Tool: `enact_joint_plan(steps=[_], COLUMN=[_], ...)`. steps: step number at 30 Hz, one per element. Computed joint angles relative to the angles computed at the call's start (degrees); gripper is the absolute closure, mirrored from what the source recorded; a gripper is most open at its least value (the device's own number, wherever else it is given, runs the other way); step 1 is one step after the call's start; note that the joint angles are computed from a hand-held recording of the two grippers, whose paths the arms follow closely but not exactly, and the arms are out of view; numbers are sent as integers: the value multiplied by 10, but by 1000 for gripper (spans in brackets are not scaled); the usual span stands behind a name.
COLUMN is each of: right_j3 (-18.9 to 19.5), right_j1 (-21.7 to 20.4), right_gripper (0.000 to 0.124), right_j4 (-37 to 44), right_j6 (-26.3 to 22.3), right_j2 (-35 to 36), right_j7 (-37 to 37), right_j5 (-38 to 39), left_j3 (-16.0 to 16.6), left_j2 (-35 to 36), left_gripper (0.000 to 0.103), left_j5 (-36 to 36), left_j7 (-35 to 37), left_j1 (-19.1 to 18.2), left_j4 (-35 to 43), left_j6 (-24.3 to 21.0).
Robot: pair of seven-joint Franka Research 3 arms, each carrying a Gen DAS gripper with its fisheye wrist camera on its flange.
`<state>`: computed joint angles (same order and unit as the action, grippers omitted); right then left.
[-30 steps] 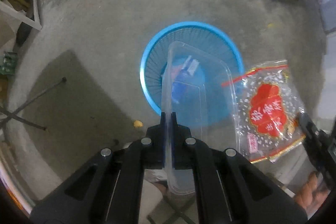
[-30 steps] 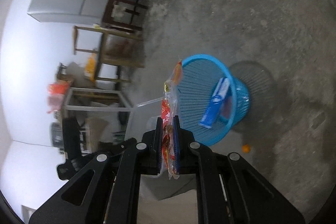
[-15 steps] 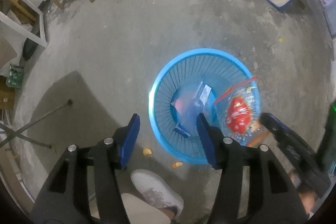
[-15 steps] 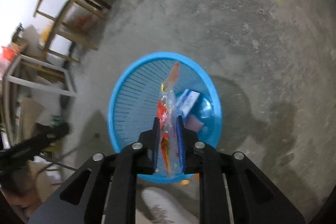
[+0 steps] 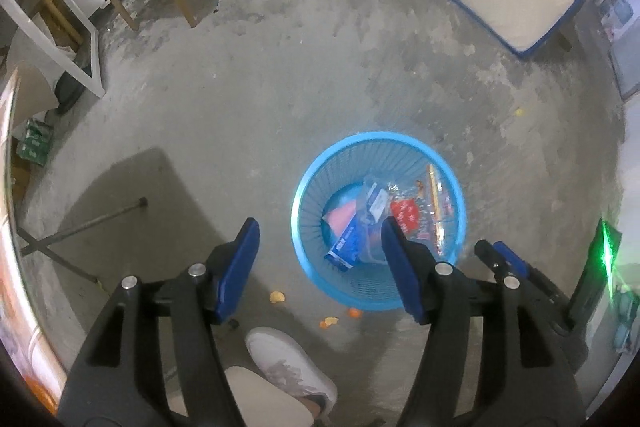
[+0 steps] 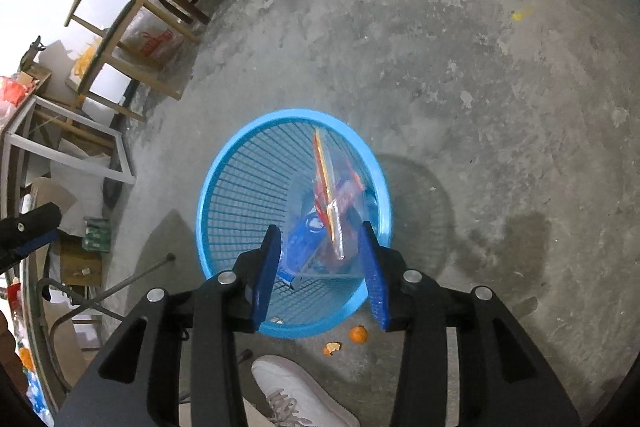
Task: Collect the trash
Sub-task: 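Open both tools to drop the wrapper and container into the wastebasket, then move both open tools back over the cluttered table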
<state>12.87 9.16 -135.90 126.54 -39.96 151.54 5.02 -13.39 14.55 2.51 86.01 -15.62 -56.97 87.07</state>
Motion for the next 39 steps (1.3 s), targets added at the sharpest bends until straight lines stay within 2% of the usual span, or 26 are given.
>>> enact_joint_plan(steps=[8, 11, 13, 17, 22, 25, 30, 34, 36, 39], right_j3=[7, 12, 15, 27, 45, 56, 71, 79, 85, 95], right_j1=[8, 15, 20, 28, 38, 50, 79, 110, 125, 145], right_gripper=[85, 85, 84, 71, 64, 59, 54, 53, 53, 53], right_j4=[16, 28, 38, 61, 114, 161, 230, 292, 327, 382], right_j6=[-20, -25, -27, -30, -38, -38, -9, 11, 20, 18], right_j2=[-47, -64, -75, -94, -86, -58, 8, 82, 124, 184], right_j7=[-6, -13, -21, -30, -53, -76, -114, -142, -150, -149], right_j5=[2, 9, 14, 24, 29, 32, 44, 52, 49, 34], left_j3=[5, 19, 37, 81, 127, 143, 185, 255, 285, 307], left_j2=[-80, -149, -216, -326, -442, -498, -546, -540, -544, -560], left_gripper=[38, 36, 33, 27, 26, 25, 20, 20, 15, 8], left_j5=[-70, -122, -158, -226, -232, -201, -162, -194, -211, -217], left_j7=[8, 37, 72, 134, 173, 157, 135, 101, 93, 88], left_j1=[34, 56, 66, 61, 49, 58, 68, 70, 77, 94], left_j4=[-38, -98, -161, -256, -351, -392, -405, -368, -363, -373], left_j6=[15, 38, 69, 93, 113, 121, 97, 46, 50, 89])
